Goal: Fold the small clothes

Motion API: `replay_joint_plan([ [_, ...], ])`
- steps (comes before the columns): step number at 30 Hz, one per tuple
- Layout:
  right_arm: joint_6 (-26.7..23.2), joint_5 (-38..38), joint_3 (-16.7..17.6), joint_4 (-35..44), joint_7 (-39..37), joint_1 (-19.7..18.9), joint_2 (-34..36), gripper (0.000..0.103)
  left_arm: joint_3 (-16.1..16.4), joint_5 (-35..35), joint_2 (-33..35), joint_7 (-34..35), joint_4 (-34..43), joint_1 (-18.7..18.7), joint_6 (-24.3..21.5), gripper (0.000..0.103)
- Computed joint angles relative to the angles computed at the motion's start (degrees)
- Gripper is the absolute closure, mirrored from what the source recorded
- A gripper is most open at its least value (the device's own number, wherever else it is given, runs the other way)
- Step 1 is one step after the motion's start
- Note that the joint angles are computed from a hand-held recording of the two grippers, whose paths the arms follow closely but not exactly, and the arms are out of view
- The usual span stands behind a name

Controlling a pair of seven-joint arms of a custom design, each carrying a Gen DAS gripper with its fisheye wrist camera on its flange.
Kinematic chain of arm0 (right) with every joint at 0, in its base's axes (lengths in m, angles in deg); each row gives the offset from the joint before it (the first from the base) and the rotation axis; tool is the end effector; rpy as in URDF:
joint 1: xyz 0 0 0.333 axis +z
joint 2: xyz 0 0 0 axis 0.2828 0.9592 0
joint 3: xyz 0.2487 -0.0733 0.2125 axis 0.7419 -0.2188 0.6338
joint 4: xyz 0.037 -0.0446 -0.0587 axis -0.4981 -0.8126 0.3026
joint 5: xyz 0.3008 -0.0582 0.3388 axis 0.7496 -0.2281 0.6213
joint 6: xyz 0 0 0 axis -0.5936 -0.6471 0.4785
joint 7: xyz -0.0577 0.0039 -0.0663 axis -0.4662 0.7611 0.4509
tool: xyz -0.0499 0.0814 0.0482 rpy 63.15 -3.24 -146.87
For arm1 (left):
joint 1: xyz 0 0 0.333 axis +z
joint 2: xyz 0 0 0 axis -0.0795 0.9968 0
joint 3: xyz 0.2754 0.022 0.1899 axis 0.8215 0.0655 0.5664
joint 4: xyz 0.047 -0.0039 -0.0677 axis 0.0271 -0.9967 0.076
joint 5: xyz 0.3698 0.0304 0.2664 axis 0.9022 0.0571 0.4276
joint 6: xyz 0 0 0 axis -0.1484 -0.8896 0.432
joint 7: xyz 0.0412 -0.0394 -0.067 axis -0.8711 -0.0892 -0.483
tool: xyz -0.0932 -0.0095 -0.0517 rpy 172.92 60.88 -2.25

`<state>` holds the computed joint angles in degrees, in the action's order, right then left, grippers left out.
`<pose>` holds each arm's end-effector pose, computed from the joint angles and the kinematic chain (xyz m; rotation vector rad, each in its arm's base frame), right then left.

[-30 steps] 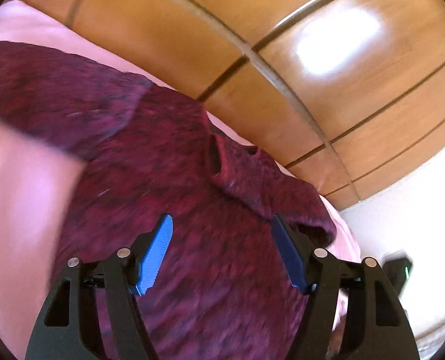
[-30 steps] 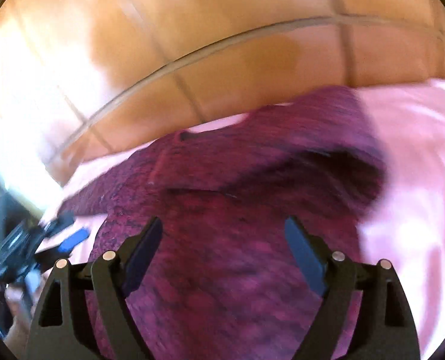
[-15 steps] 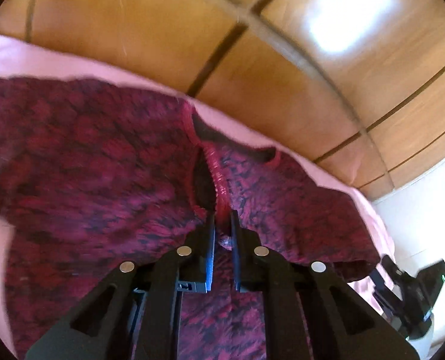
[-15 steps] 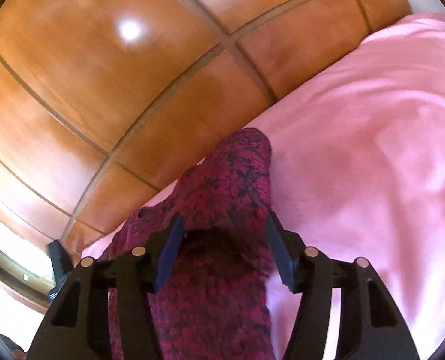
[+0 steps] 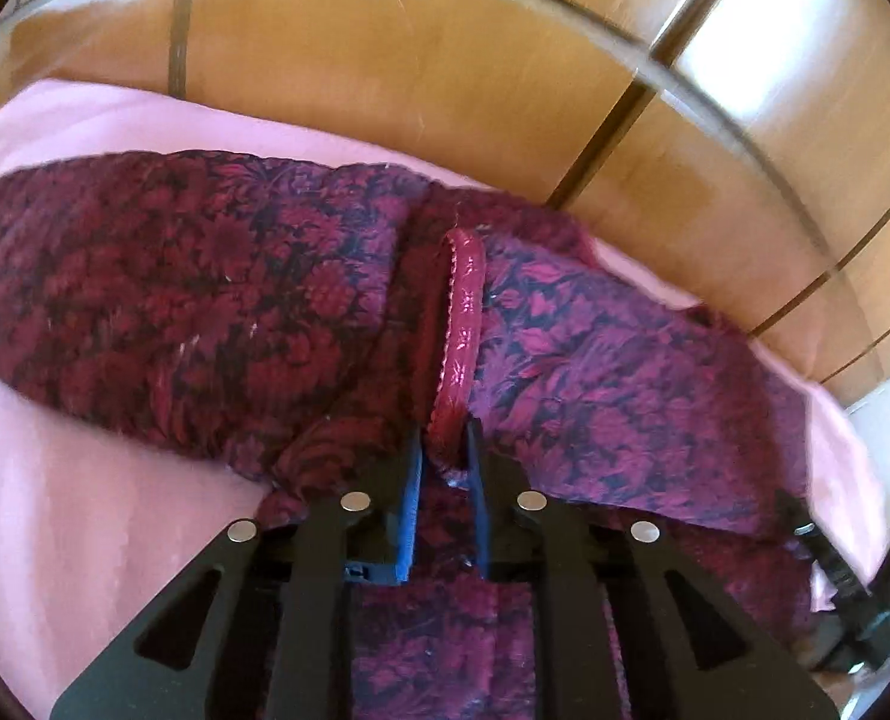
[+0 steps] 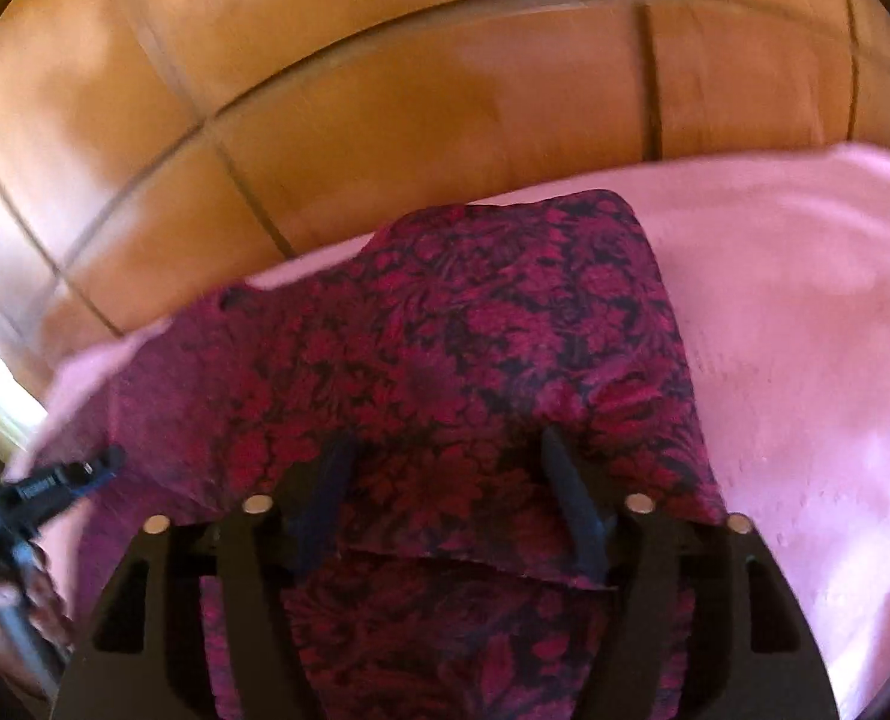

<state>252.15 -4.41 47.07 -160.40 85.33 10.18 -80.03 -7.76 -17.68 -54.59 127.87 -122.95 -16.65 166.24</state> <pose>0.4090 0.1486 0.3845 -1.4384 1.9898 -0.5671 0.5583 -0.2116 0.3759 -2.0427 1.9938 -1.0293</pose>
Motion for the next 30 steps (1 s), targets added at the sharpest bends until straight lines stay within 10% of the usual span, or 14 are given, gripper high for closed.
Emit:
replay_joint_plan([
  [3, -6.3, -5.9, 9.8, 4.3, 4.1, -7.6, 1.6, 0.019, 0.9, -22.3, -3.5, 16.4, -1.6, -0.2, -2.4, 0.063],
  [7, -5.0, -9.6, 10.0, 4.3, 8.1, -8.4, 2.1, 0.014, 5.4, -40.3, -10.4, 28.1, -6.6, -0.2, -6.3, 0.062],
  [15, -4.6, -17.2, 10.0, 4.9, 14.3, -9.1, 2.5, 0.014, 11.0, -51.4, -14.6, 28.2, -11.0, 7.2, -7.1, 0.053],
  [23, -6.2, -22.9, 7.0, 5.2, 18.8, -6.4, 2.8, 0.014, 11.8, -48.3, -6.7, 18.8, -4.1, 13.9, -6.0, 0.052],
  [27, -6.9, -25.8, 5.0, 5.6, 20.6, -4.8, 3.5, 0.014, 10.6, -34.2, -1.7, 5.4, 0.5, 15.5, -4.1, 0.087],
  [30, -7.5, -28.0, 3.5, 5.9, 22.1, -3.5, 3.9, 0.014, 9.5, -28.0, -2.9, 4.0, 0.8, 15.3, -1.1, 0.09],
])
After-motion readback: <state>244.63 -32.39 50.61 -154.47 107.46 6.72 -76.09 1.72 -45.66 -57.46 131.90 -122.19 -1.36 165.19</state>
